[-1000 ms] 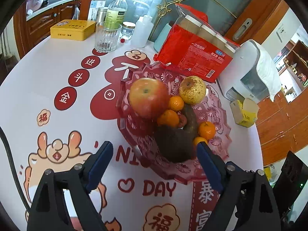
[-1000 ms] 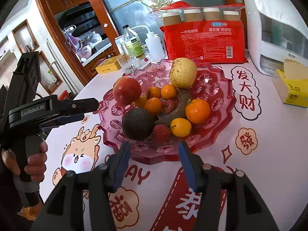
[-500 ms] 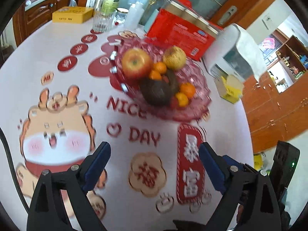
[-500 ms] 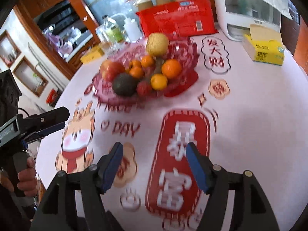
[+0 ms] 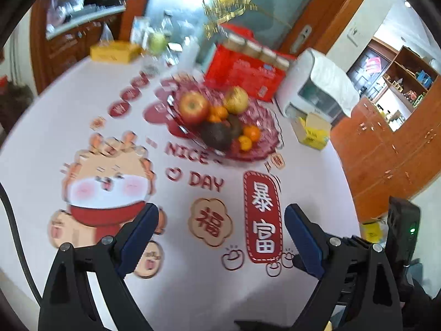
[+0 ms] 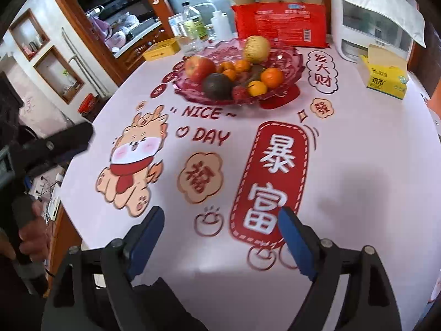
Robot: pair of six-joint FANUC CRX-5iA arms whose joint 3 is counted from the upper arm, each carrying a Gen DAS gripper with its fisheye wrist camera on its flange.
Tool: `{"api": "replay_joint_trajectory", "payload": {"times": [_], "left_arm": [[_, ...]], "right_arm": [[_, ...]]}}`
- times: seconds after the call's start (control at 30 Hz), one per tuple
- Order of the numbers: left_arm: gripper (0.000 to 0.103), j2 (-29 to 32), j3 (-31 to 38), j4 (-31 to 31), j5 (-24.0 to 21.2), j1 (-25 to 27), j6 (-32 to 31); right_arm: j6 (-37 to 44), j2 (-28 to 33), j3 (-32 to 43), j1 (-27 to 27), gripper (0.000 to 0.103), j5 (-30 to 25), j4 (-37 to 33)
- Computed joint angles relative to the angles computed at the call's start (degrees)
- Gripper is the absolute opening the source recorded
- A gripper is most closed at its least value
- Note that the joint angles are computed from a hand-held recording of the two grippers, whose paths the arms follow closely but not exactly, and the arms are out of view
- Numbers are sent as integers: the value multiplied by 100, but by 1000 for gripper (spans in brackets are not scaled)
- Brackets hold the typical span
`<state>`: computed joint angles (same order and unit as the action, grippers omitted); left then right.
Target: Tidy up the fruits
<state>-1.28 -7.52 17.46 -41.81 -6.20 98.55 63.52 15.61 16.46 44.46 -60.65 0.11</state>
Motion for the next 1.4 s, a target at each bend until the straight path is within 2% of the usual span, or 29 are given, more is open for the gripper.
{"api": "replay_joint_trajectory", "payload": {"times": [0.1,0.17,0.27,0.4,0.5,0.63,0.77,0.93,1.0,1.07,1.27,1.4], "left_arm": [[92,-299,72,-366,-302,53,430],[92,-451,2,-253,-374,119,393],[92,-525,167,-473,-639,93,543],[92,-556,102,-209,-808,94,318],[92,-383,353,-594,-1319,-46,401],[92,-467,238,-663,-1657,-42,141],[92,-624,139,-833,-1787,-43,31],[92,-836,77,-892,-1885,-96,-120],[95,-952,56,-965,-1820,-160,-107],[102,-1031,122,-1213,-1802,-270,99],[102,-928,509,-1674,-1912,-513,718],[102,-798,669,-1904,-2001,-730,1023]], "right_arm": [[38,-72,-2,131,87,-121,-38],[3,-226,-150,230,87,-60,-31],[-222,-444,-370,351,88,-27,-14],[-908,-699,-643,518,89,-50,195],[-1540,-863,-858,721,92,-54,455],[-2245,-972,-992,1028,95,-213,610],[-3068,-1161,-1205,1317,97,-262,712],[-3628,-1308,-1319,1608,99,-265,1034],[-3851,-1398,-1388,1708,101,-231,1225],[-4056,-1469,-1462,1785,103,-228,1430],[-4189,-1424,-1405,1913,103,-558,2024],[-4073,-1504,-1523,1899,103,-375,2227]]}}
